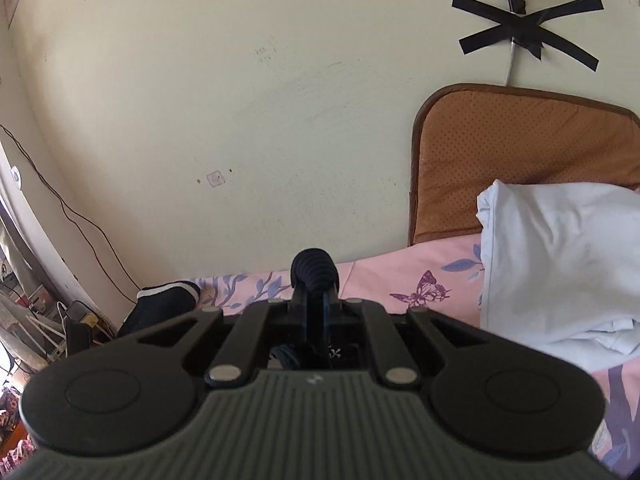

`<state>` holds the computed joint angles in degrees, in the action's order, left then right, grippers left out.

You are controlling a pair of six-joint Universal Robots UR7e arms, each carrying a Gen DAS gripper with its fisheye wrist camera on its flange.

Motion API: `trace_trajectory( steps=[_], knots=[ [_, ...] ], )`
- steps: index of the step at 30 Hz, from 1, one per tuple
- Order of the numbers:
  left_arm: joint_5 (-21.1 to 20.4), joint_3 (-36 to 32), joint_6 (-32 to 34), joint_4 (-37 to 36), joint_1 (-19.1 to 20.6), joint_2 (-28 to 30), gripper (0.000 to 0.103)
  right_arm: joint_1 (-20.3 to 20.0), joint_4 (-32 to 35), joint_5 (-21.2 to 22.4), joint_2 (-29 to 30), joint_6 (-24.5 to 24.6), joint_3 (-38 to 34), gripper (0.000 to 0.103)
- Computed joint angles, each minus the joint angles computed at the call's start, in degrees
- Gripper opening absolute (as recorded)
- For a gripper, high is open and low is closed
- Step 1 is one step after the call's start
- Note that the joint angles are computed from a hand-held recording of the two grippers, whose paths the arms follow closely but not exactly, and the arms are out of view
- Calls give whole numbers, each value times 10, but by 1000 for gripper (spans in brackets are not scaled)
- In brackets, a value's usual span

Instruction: Fold small clothes

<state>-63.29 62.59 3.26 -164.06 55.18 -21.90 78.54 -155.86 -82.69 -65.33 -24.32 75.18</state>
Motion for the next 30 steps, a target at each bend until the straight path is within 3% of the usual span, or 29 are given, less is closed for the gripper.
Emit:
trace_trajectory(
  steps=[2,3,6,7,8,10,12,15,20,24,27,29,30],
  knots=[
    [14,44,39,-89,-11,-18,15,-8,-12,8,-2,8,7,10],
    [26,47,53,-100,-15,-16,15,-10,-16,-1,-1,9,13,10],
    [99,1,78,-27,-18,20,16,-22,7,-53,15,32,9,10],
    [118,-22,82,-1,-14,40,18,-28,14,-68,21,45,7,10],
    [134,-31,91,1,-13,51,31,-31,14,-85,26,49,8,10],
    [160,-27,117,-24,-19,56,38,-36,15,-101,29,64,9,10],
    [141,-4,104,-47,-20,36,42,-39,23,-83,23,89,10,10],
    [119,26,90,-139,-26,11,48,-33,26,-33,7,101,12,10],
    [55,15,75,-150,-33,2,47,-8,42,56,-14,128,16,10],
    [-7,-32,51,-86,-27,27,47,2,20,102,-34,154,44,10],
    [-53,-69,19,-10,-18,51,47,-5,-14,88,-41,164,64,10],
    [-65,-87,11,43,-16,66,44,-13,-22,46,-31,174,60,10],
    [-61,-101,13,71,-17,76,43,-16,-26,6,-23,174,55,10]
  ],
)
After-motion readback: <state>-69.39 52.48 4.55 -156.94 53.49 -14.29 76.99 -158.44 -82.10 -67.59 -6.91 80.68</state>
